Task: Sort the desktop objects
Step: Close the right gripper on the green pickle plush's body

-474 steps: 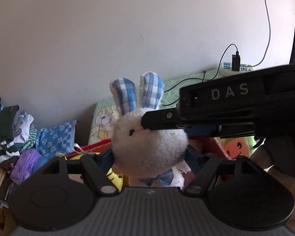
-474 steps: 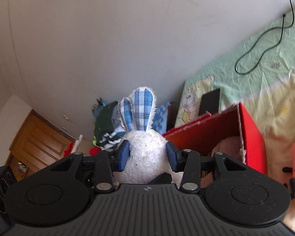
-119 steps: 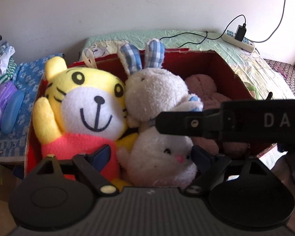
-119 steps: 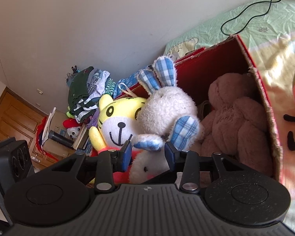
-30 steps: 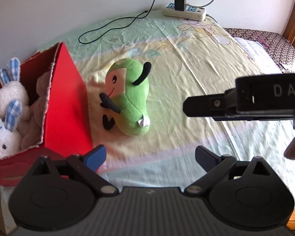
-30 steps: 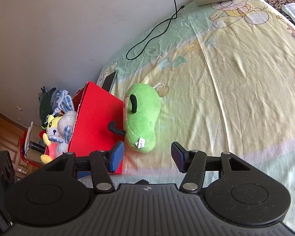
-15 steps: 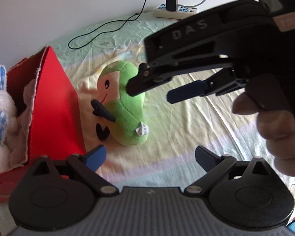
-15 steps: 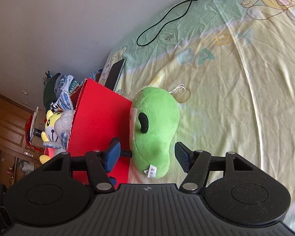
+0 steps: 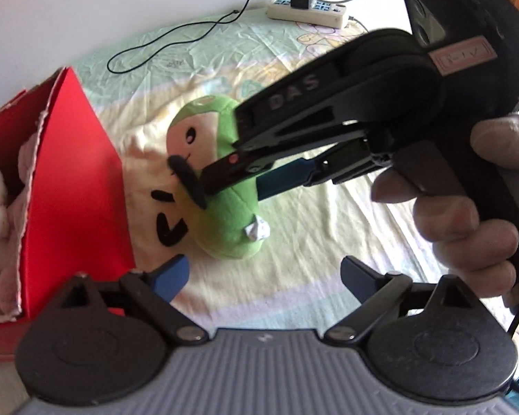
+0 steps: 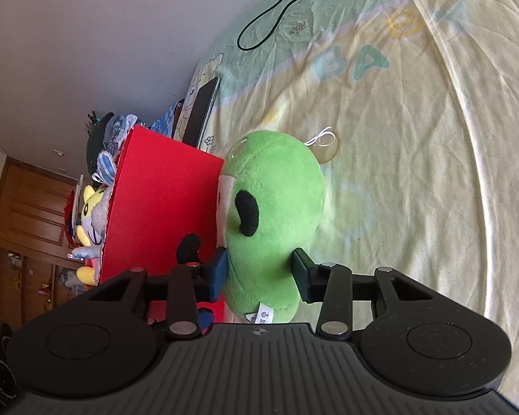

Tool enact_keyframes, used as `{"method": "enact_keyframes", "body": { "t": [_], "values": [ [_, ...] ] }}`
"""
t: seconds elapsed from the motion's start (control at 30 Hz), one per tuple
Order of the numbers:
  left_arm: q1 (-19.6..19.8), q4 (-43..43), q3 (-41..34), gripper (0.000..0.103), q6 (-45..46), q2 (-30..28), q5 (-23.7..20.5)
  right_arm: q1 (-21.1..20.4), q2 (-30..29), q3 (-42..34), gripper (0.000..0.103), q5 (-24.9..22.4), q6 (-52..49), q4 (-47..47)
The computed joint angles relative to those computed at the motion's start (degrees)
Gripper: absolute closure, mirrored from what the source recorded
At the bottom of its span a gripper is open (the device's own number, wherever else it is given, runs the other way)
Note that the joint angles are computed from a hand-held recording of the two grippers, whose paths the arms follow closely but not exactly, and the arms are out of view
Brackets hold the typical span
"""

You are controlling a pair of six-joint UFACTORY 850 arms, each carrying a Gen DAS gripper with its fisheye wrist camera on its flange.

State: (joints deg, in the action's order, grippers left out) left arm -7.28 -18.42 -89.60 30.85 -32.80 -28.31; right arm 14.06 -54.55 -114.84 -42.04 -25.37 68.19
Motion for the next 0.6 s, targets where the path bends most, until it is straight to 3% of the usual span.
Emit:
{"method": "enact_keyframes", "body": {
  "t": [0.37,0.6],
  "values": [
    [1.63,-21.1,0.46,0.008,17.87,1.35,-4.52,-5.47,12.52,20.32,0.06,-1.91,-8.42,8.28],
    [1.8,-24.48,-7.81,0.008,17.39,-4.7,-10.56,-6.33,17.22,26.83,0.051,4.74,-7.11,10.83]
  ]
}}
